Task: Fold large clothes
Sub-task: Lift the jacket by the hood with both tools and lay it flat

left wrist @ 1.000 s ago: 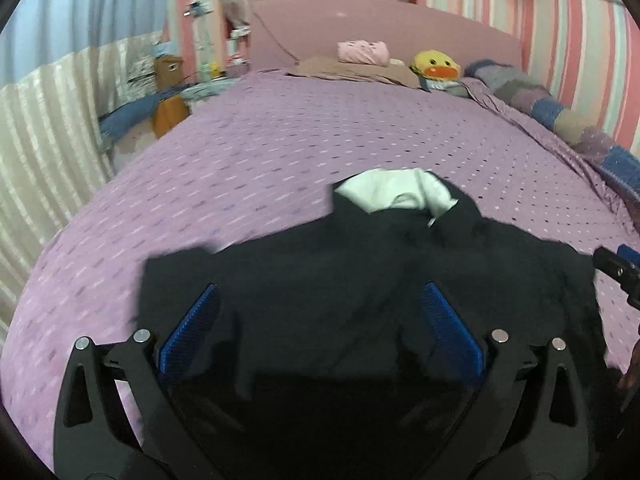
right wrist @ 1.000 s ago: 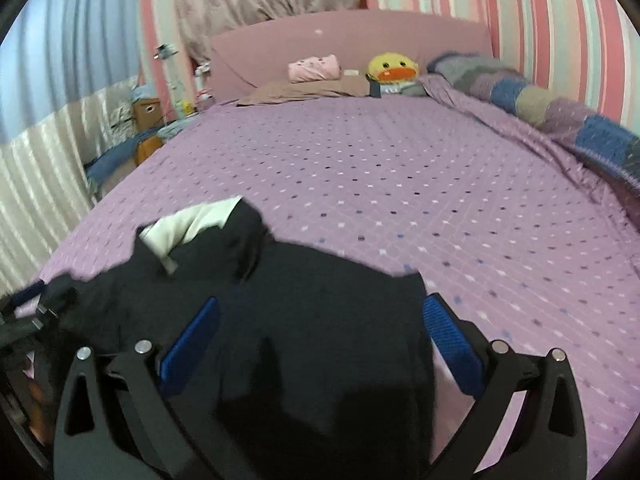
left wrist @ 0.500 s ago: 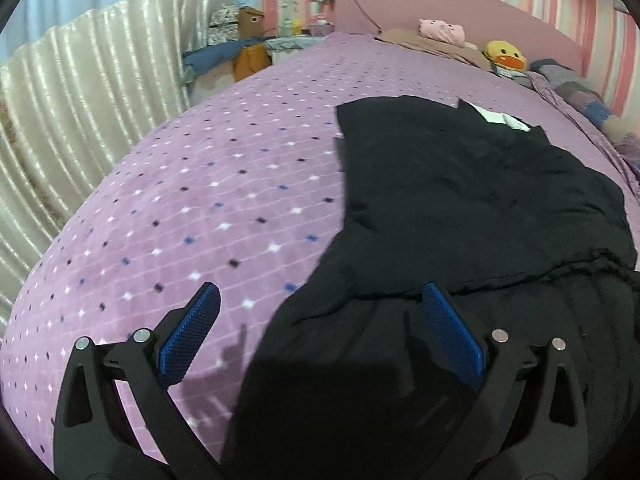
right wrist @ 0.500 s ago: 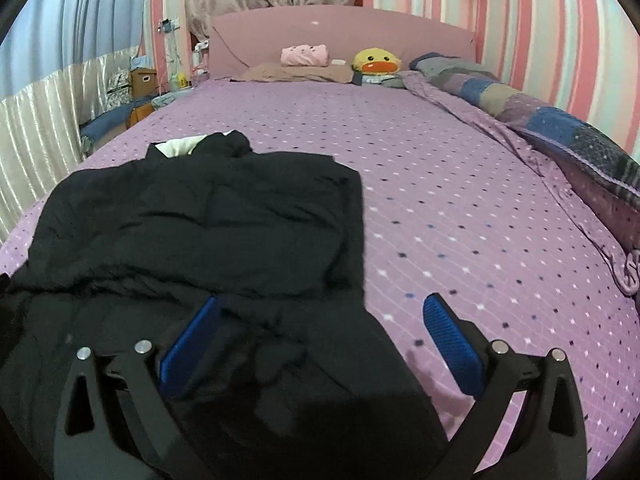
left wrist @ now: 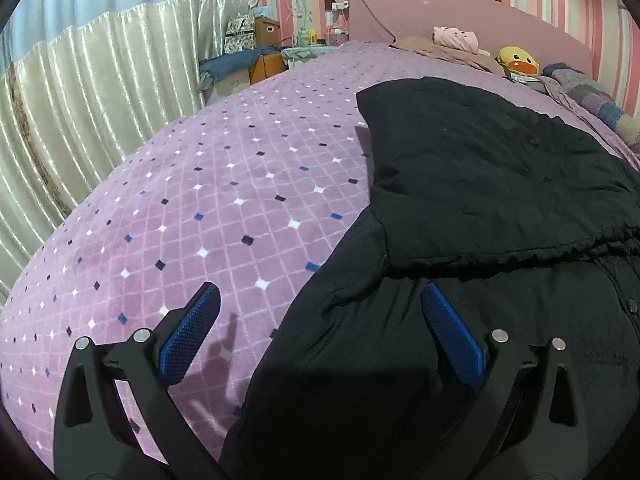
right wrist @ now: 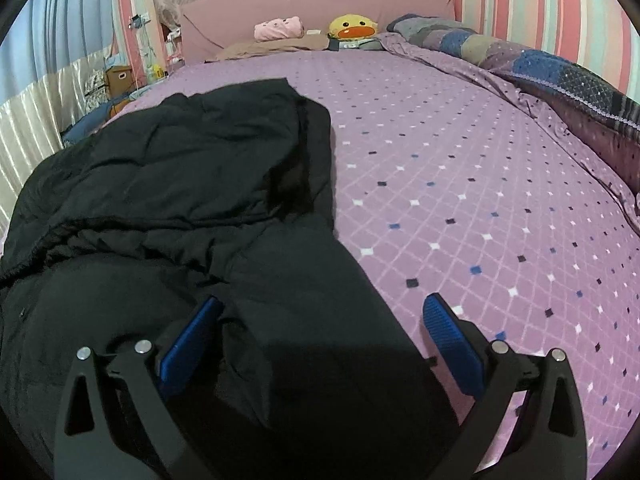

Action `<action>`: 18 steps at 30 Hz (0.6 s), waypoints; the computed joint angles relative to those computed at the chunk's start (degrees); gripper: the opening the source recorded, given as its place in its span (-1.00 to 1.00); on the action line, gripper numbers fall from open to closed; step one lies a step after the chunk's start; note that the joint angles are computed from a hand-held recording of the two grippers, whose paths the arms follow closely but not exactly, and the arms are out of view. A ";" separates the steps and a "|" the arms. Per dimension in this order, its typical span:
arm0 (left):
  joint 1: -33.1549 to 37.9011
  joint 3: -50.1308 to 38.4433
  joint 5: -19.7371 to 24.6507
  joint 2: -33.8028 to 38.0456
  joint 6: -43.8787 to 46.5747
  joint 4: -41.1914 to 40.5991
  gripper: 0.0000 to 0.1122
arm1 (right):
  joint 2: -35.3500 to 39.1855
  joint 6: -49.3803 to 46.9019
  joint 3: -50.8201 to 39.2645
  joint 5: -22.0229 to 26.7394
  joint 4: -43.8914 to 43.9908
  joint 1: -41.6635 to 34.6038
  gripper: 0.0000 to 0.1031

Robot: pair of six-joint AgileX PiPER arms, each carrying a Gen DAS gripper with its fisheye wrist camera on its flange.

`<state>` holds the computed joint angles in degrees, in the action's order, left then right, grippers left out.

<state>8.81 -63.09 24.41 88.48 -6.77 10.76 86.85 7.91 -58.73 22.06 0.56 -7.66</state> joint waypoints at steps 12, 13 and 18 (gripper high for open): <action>5.07 -0.67 17.25 -8.82 23.43 -19.53 0.78 | -16.88 -12.34 6.44 10.53 9.74 -4.48 0.96; 6.21 -0.43 19.66 -10.18 26.36 -22.31 0.78 | -19.60 -13.79 7.70 12.05 11.40 -5.31 0.96; 9.66 1.83 30.68 -16.04 32.39 -26.46 0.78 | -29.17 -11.15 12.57 16.28 8.57 -5.03 0.96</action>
<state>18.48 -61.26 55.09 72.44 25.62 -15.71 57.67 -3.24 -46.16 38.34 9.14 -12.69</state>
